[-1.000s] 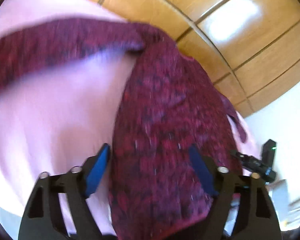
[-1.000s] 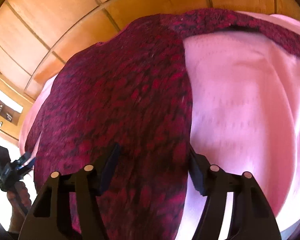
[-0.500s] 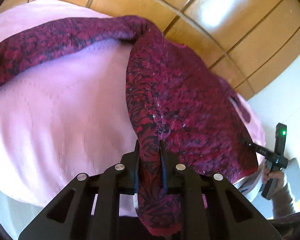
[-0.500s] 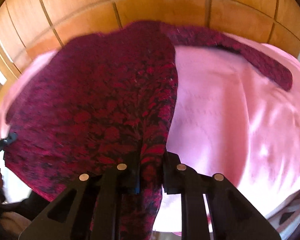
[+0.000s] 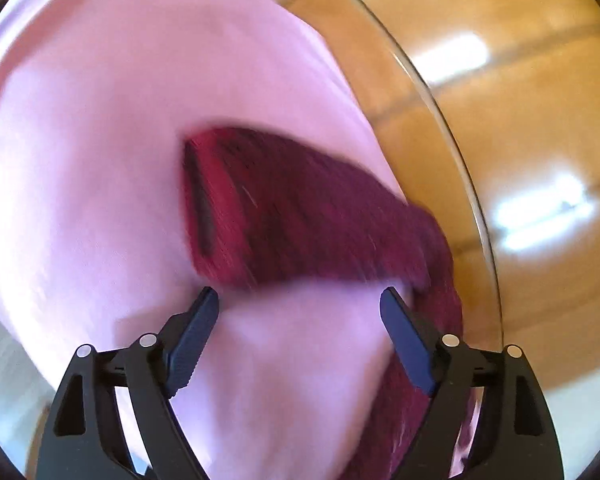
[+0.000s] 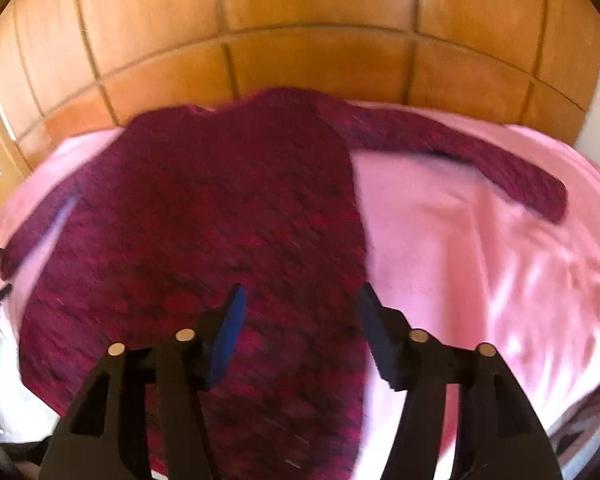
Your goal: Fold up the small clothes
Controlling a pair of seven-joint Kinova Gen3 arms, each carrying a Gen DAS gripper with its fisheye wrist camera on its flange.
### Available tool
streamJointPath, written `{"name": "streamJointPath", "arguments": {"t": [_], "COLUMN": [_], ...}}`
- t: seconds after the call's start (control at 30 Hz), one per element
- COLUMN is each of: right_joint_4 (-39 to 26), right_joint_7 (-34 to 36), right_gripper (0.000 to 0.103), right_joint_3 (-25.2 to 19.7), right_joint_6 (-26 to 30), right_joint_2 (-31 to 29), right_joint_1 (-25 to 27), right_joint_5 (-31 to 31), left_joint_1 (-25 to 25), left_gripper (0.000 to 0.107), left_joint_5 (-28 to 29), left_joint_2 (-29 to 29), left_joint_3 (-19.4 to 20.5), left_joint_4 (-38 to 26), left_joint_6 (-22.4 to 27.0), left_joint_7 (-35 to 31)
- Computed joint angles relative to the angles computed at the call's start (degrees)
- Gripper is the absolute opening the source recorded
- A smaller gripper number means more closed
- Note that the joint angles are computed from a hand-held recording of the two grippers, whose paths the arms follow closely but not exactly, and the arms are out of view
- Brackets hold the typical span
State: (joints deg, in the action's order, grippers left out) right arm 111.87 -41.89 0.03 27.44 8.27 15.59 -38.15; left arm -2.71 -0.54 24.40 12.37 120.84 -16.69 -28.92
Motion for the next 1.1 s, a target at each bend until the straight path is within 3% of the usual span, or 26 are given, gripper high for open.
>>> {"name": "streamJointPath", "arguments": {"t": [0.07, 0.17, 0.2, 0.27, 0.33, 0.43, 0.5, 0.6, 0.67, 0.8, 0.93, 1.0, 1.1], "right_joint_4": [-0.8, -1.95, -2.41, -2.6, -3.61, -4.06, -3.53, -2.32, -3.35, -6.79, -7.86, -8.17, -8.19], "right_joint_7": [0.79, 1.7, 1.6, 1.76, -0.23, -5.96, -9.09, -9.21, -11.09, -16.03, -18.27, -18.64, -18.62], "right_gripper": [0.065, 0.065, 0.065, 0.065, 0.065, 0.066, 0.075, 0.086, 0.089, 0.097, 0.099, 0.099, 0.1], "right_joint_3": [-1.22, -3.51, -4.08, -5.76, -6.23, -5.16, -4.65, -8.61, -8.76, -7.63, -8.38, -9.47, -11.0], "right_joint_6": [0.3, 0.32, -0.03, -0.67, -1.9, -5.38, -8.23, -11.62, -10.38, -6.75, -7.94, -8.68, -9.52], "right_joint_2": [0.71, 2.73, 3.5, 4.78, 6.61, 8.71, 9.99, 10.84, 11.58, 13.31, 14.86, 15.68, 16.36], "right_joint_1": [-0.67, -2.36, -3.01, -4.08, -6.74, -11.92, -14.18, -11.43, -11.12, -12.62, -12.96, -12.25, -10.91], "right_joint_5": [-1.44, -3.09, -3.2, -3.36, -1.14, 5.84, 10.1, 11.5, 13.45, 18.05, 21.1, 21.59, 21.92], "left_joint_1": [1.58, 6.43, 8.8, 10.72, 11.52, 16.14, 19.4, 24.13, 25.24, 24.78, 22.76, 20.0, 16.19], "left_gripper": [0.083, 0.08, 0.072, 0.027, 0.013, 0.01, 0.009, 0.009, 0.009, 0.009, 0.008, 0.008, 0.008], "left_joint_5": [2.2, 5.38, 6.83, 7.6, 8.82, 4.95, 1.43, -2.13, -3.57, -9.13, -13.94, -16.33, -14.73], "left_joint_2": [0.35, 0.92, 1.25, 2.65, 3.34, 3.51, 2.86, 3.71, 4.91, 8.25, 13.01, 16.11, 20.99], "left_joint_3": [-2.55, -8.23, -10.88, -14.25, -16.46, -23.84, -29.15, -37.11, -40.36, -42.32, -41.59, -38.89, -35.46], "left_joint_4": [-1.21, -5.67, -7.41, -10.49, -12.98, -16.14, -17.7, -22.4, -26.34, -35.93, -46.55, -51.86, -59.82], "left_joint_6": [0.74, 6.86, 9.19, 13.85, 18.0, 21.93, 24.24, 28.83, 31.44, 37.53, 44.68, 48.21, 55.2], "left_joint_7": [-0.75, -4.54, -6.66, -10.4, -13.19, -11.41, -9.39, -8.32, -9.02, -8.28, -7.38, -7.06, -7.92]}}
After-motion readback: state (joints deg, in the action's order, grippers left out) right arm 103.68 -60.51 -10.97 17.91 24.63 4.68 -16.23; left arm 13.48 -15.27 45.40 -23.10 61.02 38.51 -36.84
